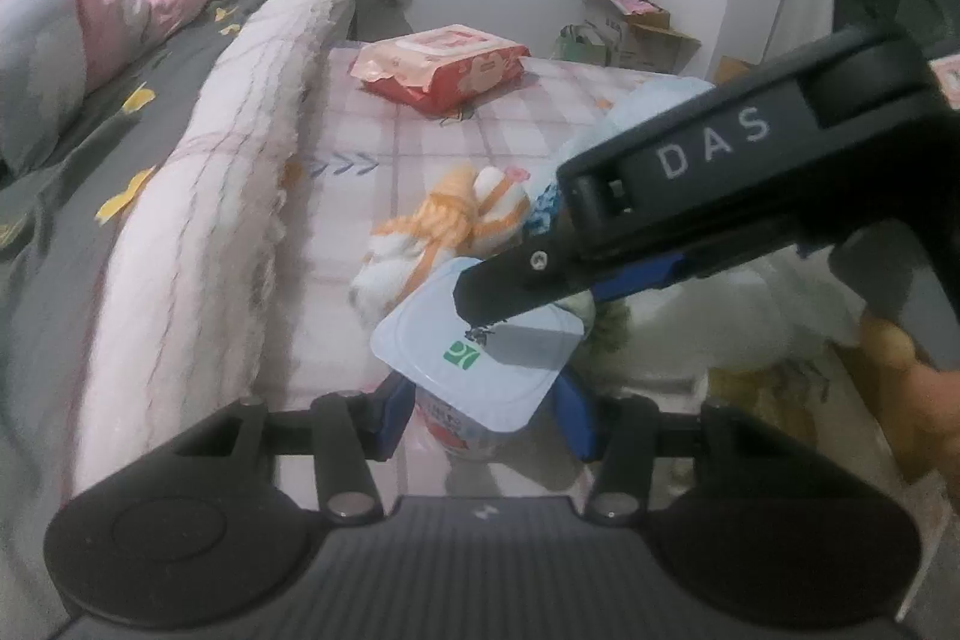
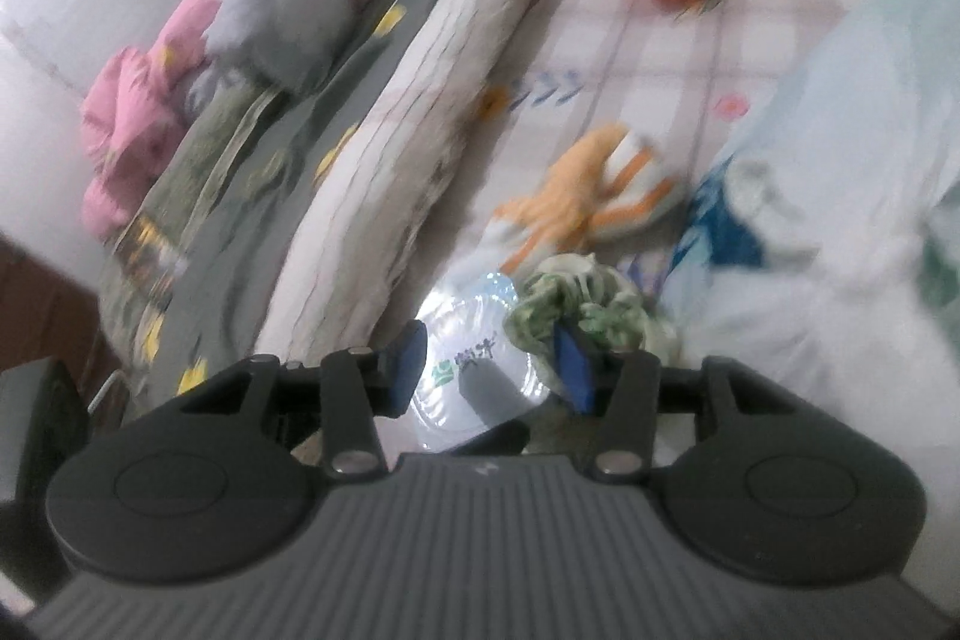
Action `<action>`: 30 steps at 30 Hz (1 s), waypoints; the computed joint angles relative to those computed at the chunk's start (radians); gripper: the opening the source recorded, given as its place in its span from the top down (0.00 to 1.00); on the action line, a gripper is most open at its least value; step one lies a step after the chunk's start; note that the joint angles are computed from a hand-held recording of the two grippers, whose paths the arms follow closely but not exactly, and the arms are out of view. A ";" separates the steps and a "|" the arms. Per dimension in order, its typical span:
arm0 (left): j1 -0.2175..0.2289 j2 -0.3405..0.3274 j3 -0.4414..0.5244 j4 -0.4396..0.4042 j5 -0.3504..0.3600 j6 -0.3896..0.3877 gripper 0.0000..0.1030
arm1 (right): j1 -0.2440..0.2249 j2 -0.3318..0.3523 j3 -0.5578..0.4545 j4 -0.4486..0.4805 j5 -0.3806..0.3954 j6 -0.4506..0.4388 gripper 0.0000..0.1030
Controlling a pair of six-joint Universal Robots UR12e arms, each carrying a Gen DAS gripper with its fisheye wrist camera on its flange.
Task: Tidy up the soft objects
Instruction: 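Lower the right tool onto the yogurt cup lid and close on it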
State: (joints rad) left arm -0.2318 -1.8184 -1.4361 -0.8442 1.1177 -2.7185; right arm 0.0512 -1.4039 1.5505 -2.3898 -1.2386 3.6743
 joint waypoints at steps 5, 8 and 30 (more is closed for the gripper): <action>0.011 0.014 -0.020 0.008 -0.017 -0.004 0.50 | 0.015 -0.004 -0.010 0.014 -0.080 0.027 0.56; 0.011 0.016 -0.023 0.015 -0.024 -0.003 0.50 | 0.025 -0.012 -0.013 0.006 -0.162 0.047 0.56; 0.014 0.016 -0.035 0.045 -0.043 -0.011 0.49 | 0.008 0.012 -0.013 -0.004 -0.026 0.104 0.54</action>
